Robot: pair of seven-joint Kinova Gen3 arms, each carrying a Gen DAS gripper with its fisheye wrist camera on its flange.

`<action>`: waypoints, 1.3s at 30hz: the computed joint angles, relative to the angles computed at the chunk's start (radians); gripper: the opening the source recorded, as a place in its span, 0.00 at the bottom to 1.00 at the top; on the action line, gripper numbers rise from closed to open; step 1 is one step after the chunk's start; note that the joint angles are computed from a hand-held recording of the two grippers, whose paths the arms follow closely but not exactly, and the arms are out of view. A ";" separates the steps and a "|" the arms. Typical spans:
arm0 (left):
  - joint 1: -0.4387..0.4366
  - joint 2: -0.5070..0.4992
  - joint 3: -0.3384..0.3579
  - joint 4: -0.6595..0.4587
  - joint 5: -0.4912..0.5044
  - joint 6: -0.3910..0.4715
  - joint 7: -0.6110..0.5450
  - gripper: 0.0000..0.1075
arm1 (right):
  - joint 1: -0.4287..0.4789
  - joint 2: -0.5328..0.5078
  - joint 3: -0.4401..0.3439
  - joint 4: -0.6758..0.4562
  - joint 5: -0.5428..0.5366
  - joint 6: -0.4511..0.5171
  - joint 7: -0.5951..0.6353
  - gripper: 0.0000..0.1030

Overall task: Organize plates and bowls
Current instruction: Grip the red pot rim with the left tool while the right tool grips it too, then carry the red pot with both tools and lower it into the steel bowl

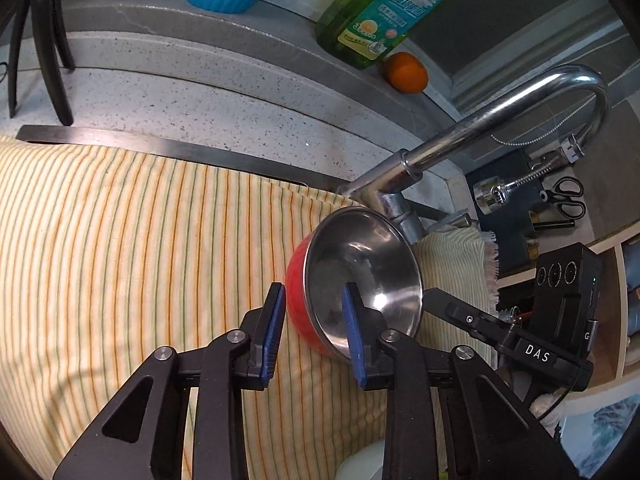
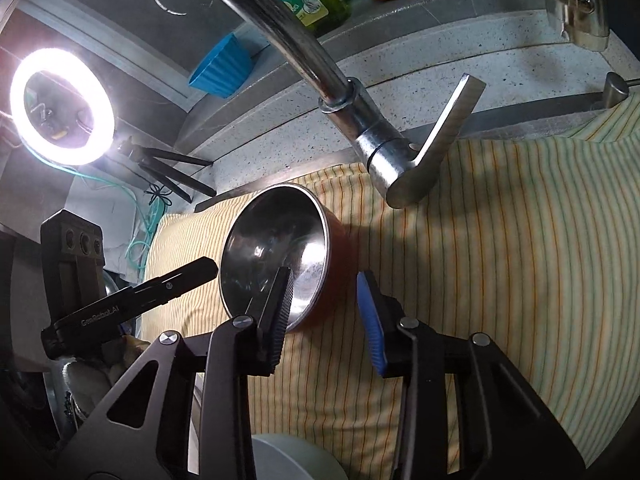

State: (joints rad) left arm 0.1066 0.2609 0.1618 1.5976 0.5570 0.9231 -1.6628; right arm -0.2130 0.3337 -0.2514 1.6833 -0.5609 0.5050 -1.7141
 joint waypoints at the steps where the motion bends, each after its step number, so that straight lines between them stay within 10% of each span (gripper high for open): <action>1: 0.002 0.006 0.000 -0.005 -0.004 0.002 0.002 0.23 | -0.001 0.007 0.001 -0.007 0.002 0.004 0.000 0.31; 8: -0.001 0.033 0.007 -0.020 -0.003 0.014 -0.011 0.22 | -0.036 0.043 0.021 -0.056 0.054 0.038 -0.038 0.17; 39: -0.064 -0.146 -0.043 0.099 0.108 0.030 -0.156 0.20 | -0.176 -0.049 0.050 -0.070 0.241 0.019 -0.254 0.15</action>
